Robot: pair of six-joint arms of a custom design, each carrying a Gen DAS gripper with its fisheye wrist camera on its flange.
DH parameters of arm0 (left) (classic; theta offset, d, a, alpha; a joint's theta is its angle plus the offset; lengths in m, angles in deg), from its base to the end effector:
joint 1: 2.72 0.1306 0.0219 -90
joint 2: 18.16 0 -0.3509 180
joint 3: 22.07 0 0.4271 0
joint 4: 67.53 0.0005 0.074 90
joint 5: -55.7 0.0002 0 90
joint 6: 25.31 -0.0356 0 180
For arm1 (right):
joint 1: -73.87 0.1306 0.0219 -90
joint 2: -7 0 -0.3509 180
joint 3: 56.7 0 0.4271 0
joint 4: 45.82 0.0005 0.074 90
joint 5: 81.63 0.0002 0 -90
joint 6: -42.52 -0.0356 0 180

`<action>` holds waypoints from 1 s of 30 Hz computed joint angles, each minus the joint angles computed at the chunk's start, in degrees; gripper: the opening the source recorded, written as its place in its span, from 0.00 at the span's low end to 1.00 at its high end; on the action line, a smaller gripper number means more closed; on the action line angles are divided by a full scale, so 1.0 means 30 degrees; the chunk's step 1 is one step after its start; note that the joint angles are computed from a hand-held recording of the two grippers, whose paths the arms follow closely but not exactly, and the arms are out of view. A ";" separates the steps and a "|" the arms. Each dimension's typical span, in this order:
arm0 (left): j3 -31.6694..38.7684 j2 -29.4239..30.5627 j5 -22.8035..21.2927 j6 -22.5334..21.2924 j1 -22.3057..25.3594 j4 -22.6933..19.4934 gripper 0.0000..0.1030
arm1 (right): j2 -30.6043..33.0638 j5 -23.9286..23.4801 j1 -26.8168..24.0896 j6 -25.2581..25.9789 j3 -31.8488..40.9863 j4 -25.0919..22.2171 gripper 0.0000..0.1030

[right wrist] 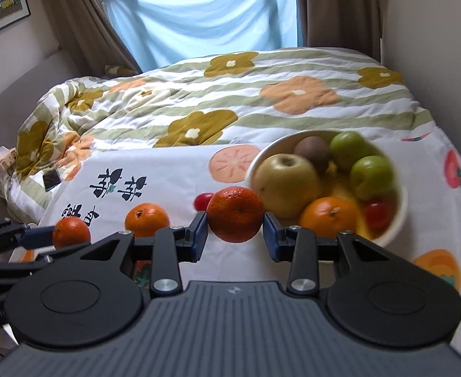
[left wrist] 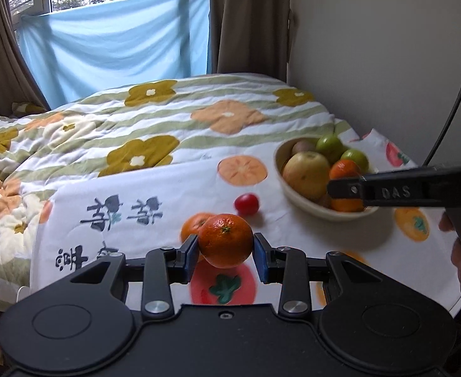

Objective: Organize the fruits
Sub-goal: 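Carry the tangerine into the bowl and open the left gripper while the right drops its tangerine in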

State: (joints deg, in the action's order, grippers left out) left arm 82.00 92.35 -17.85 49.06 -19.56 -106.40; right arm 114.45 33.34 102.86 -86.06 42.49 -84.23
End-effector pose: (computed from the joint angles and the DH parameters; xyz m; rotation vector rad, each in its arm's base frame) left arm 0.6144 -0.1970 0.3343 0.7888 2.2108 -0.3489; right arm 0.5521 0.2882 0.3266 0.3910 2.2587 0.0842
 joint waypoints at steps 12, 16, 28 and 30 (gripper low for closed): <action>0.1317 0.0440 -0.1966 0.2546 -0.2675 -0.0121 0.39 | -0.4105 -0.1256 -0.2017 0.2735 -0.4000 0.0528 0.51; 0.2583 0.1403 -0.2338 0.2955 -0.3552 -0.0269 0.39 | -0.4800 -0.1908 -0.2892 0.3469 -0.4814 0.0725 0.51; 0.8520 0.6336 -0.2955 0.2782 -0.5191 -0.2560 0.39 | -0.5480 -0.4125 -0.5438 0.4920 -0.6316 0.1555 0.51; 0.9317 0.6995 -0.3142 0.2749 -0.5360 -0.2926 0.39 | -0.5422 -0.4413 -0.5753 0.4964 -0.6455 0.1677 0.51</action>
